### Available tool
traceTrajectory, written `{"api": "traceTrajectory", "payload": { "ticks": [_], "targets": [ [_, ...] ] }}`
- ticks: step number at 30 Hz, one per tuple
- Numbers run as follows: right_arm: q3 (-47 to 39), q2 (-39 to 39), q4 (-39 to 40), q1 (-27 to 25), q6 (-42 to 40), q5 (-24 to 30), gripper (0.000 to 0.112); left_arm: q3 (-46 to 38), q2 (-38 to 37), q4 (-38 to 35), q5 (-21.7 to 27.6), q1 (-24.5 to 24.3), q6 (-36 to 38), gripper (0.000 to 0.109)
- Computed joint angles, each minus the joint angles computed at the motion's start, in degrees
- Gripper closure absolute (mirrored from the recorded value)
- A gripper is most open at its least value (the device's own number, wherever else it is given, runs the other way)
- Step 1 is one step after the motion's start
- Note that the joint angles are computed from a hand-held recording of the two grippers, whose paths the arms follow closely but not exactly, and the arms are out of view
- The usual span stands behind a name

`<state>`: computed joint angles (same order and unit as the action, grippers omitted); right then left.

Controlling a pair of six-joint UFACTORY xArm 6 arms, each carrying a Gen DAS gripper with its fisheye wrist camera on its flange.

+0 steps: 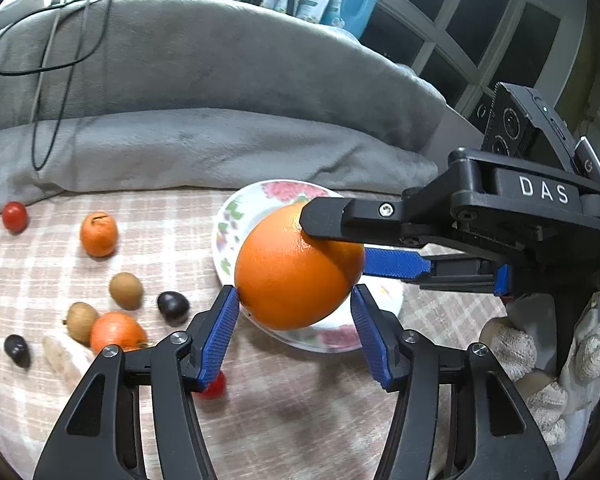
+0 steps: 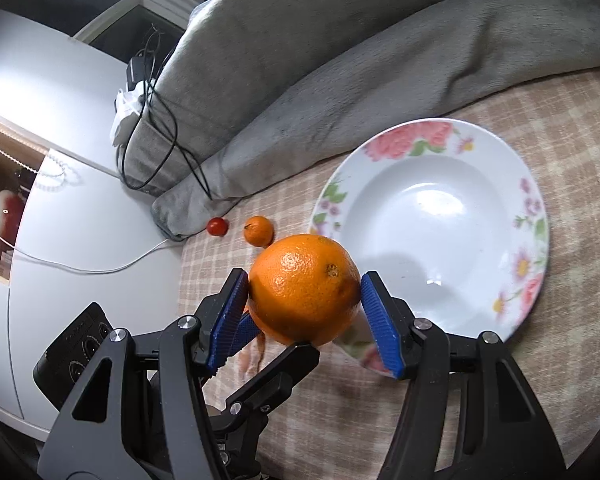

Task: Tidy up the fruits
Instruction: 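Carry the large orange with the right tool onto the white plate and release, then move the right tool to the small mandarin while the left tool approaches the dark plum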

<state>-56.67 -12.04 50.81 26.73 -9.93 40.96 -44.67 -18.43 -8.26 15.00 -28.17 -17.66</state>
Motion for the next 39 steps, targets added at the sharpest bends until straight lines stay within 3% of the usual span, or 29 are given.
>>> {"api": "traceTrajectory", "payload": {
  "ticks": [4,10,15,23,31,33,39],
  "targets": [
    [1.1,-1.0,0.2,-0.8,-2.0,-1.4,0.051,0.2,0.2,-4.0,0.3,-0.5,4.3,0.055],
    [3.3,-4.9,-9.0,0.3,-0.2,-8.2,0.042,2.2,-2.6,-2.0,-0.5,0.3,2.8,0.055],
    [6.2,-7.5,-24.9,2.1,6.9,-15.3,0.036,5.2,-7.5,2.5,0.3,1.4,-1.5,0.055],
    [9.0,-10.1,-34.6,2.8,10.5,-18.5,0.024,9.6,-14.4,7.8,2.7,4.2,-6.0,0.055],
    [12.3,-12.8,-44.9,4.4,15.4,-23.3,0.015,14.7,-23.2,19.2,7.5,7.1,-14.9,0.055],
    [12.8,-13.3,-45.3,5.1,14.5,-23.6,0.009,15.9,-25.7,22.1,9.3,8.0,-17.0,0.054],
    [13.5,-13.5,-44.3,7.3,12.6,-24.7,0.009,19.1,-31.8,26.3,13.1,10.1,-19.3,0.054]
  ]
}}
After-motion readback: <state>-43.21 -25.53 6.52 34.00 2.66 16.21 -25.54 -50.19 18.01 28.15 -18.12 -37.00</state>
